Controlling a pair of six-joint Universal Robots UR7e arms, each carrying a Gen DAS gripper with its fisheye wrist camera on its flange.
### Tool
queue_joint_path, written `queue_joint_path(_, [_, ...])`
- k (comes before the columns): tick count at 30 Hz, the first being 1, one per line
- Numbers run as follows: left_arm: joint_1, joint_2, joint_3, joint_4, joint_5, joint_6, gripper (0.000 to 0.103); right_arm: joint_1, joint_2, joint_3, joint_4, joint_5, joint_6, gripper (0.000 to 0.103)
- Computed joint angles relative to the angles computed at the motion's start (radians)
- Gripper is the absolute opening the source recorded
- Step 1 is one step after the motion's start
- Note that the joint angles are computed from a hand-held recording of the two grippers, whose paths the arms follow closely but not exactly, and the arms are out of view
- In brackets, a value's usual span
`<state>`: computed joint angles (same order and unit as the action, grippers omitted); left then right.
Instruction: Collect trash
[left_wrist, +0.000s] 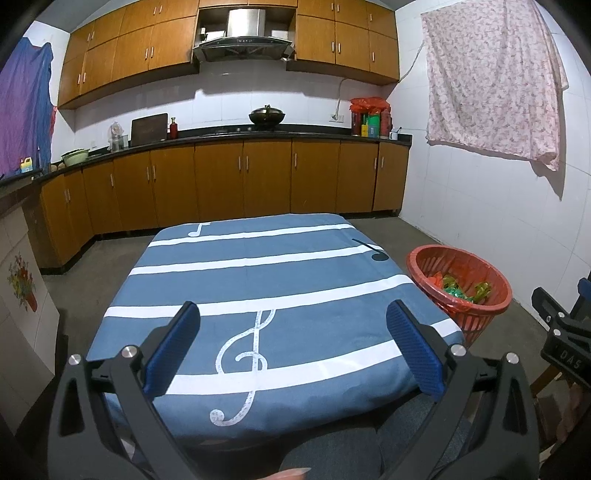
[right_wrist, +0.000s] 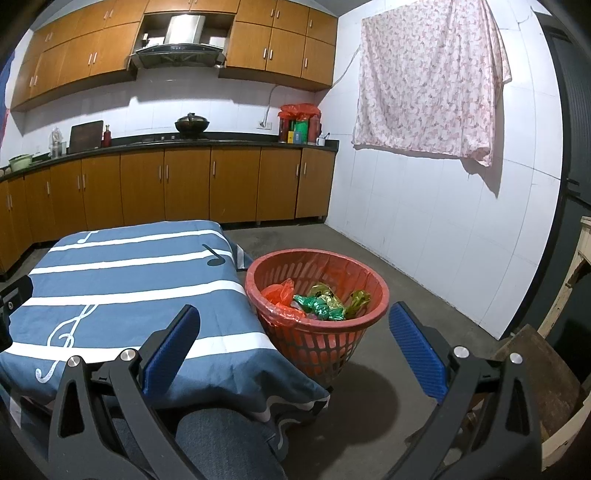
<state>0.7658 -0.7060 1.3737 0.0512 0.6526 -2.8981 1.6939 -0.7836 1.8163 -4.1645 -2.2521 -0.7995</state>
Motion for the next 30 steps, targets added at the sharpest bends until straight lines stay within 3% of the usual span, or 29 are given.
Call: queue_joint_path(30, [0.005, -0.002, -0.002, 0.020, 0.001, -0.021, 0.099, 0.002, -0.002, -0.001, 0.004, -0.003, 0.000, 0.101])
